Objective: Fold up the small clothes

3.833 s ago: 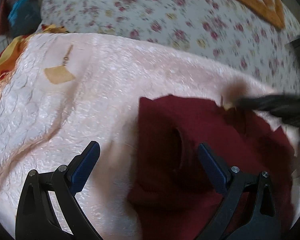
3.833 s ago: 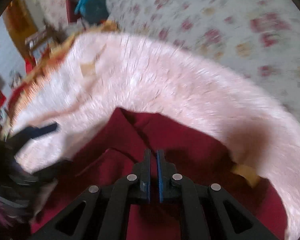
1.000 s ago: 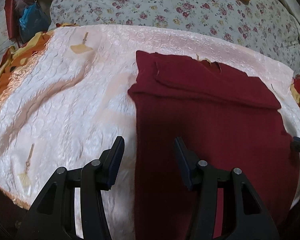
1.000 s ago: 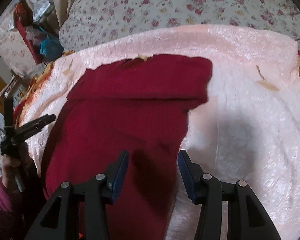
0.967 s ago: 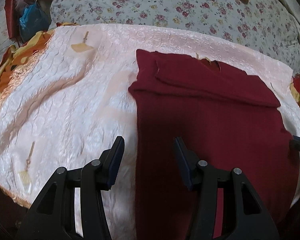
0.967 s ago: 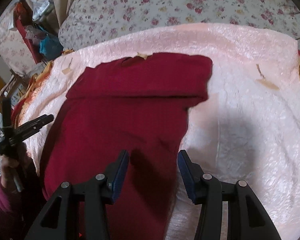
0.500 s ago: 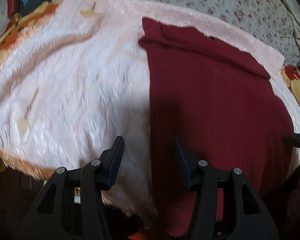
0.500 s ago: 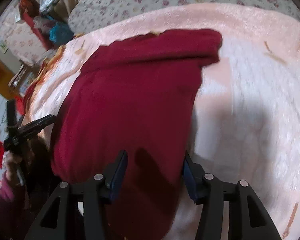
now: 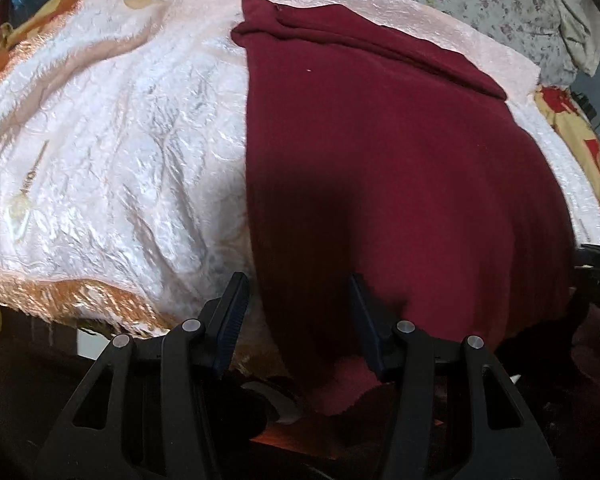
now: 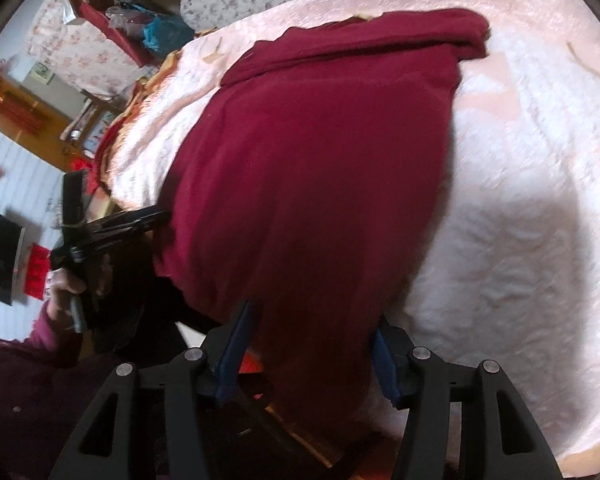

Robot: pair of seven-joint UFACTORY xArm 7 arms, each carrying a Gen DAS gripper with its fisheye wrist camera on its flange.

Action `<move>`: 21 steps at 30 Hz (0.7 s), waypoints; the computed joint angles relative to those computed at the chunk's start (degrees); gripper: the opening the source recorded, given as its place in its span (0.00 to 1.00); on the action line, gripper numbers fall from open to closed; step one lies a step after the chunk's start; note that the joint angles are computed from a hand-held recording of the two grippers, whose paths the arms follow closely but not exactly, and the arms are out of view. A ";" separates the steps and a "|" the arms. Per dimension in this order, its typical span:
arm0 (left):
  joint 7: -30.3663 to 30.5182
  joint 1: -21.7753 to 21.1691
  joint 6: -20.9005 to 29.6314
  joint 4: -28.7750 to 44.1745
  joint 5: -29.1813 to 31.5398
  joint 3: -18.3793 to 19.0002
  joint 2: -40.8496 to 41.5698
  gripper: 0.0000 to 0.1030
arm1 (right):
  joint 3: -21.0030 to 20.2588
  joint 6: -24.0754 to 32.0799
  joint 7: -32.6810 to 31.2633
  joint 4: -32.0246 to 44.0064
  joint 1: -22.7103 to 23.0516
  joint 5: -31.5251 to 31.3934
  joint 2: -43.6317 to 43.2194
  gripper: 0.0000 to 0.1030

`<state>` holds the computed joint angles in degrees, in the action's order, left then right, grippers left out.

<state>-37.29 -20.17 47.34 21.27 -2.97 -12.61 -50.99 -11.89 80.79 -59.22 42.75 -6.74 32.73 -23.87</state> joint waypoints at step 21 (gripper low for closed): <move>5.24 -2.42 0.85 1.45 -4.03 2.37 1.22 0.18 | -0.22 3.00 -3.74 -1.97 1.21 1.47 -3.16 0.23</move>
<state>-32.05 -22.59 48.19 22.71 -6.99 -10.24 -49.77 -12.11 83.79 -62.96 40.78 -5.53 34.20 -27.03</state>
